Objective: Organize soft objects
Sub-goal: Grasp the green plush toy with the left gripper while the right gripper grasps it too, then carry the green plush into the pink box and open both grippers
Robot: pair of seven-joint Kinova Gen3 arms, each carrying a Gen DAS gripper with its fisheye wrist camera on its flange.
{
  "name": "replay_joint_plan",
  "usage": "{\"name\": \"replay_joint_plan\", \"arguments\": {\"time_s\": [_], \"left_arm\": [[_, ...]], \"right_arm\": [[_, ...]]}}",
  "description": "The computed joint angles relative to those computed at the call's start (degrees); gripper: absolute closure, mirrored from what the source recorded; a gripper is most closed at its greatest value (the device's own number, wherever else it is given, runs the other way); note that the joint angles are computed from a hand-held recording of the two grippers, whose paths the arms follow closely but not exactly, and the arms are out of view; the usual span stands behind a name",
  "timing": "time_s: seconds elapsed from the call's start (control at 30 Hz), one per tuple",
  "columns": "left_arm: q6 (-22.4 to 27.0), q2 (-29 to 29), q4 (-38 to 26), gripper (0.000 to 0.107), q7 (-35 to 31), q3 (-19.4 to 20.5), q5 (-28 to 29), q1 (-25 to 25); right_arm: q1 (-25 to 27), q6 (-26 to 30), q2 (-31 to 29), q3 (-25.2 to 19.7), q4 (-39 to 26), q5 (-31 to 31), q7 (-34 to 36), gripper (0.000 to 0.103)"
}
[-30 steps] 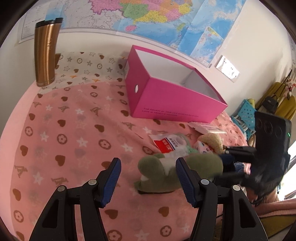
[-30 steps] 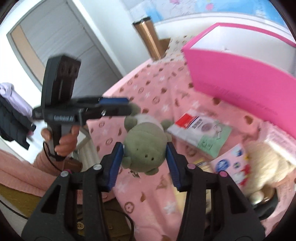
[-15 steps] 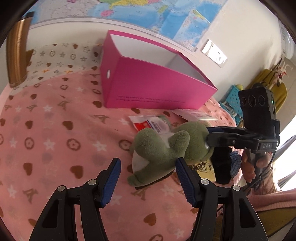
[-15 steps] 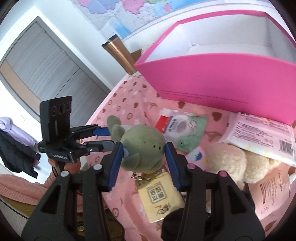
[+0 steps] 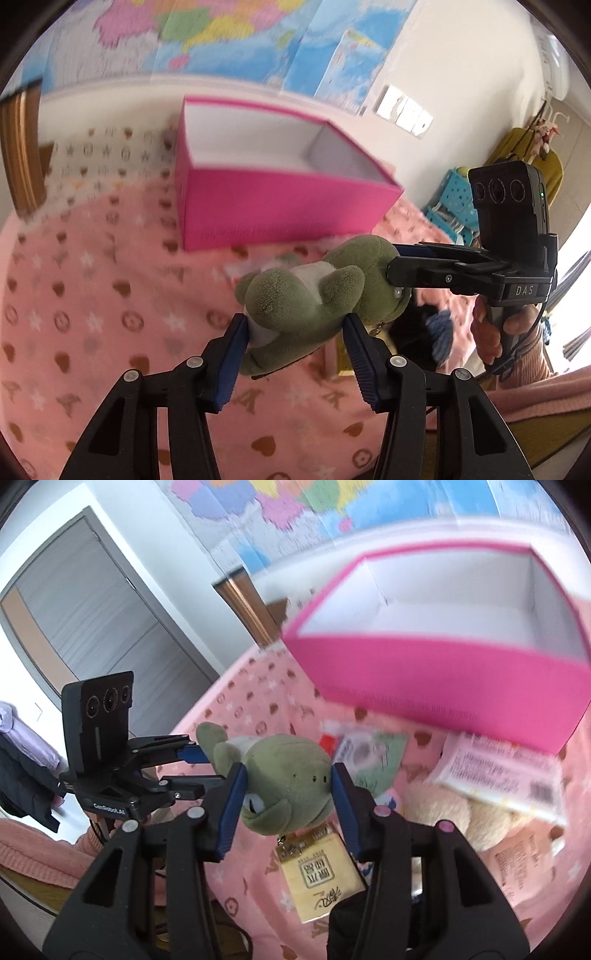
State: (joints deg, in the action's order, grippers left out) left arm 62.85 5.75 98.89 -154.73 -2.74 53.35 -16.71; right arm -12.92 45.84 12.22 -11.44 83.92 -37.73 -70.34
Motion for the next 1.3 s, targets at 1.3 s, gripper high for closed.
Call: {"name": "replay_joint_plan", "arguments": {"time_s": [1.3], "left_arm": [[-21.05, 13.00, -25.26, 0.053, 34.75, 9.63, -30.72, 11.42]], "right_arm": [[0.49, 9.58, 19.85, 1.71, -33.02, 18.03, -19.32, 0.050]]}}
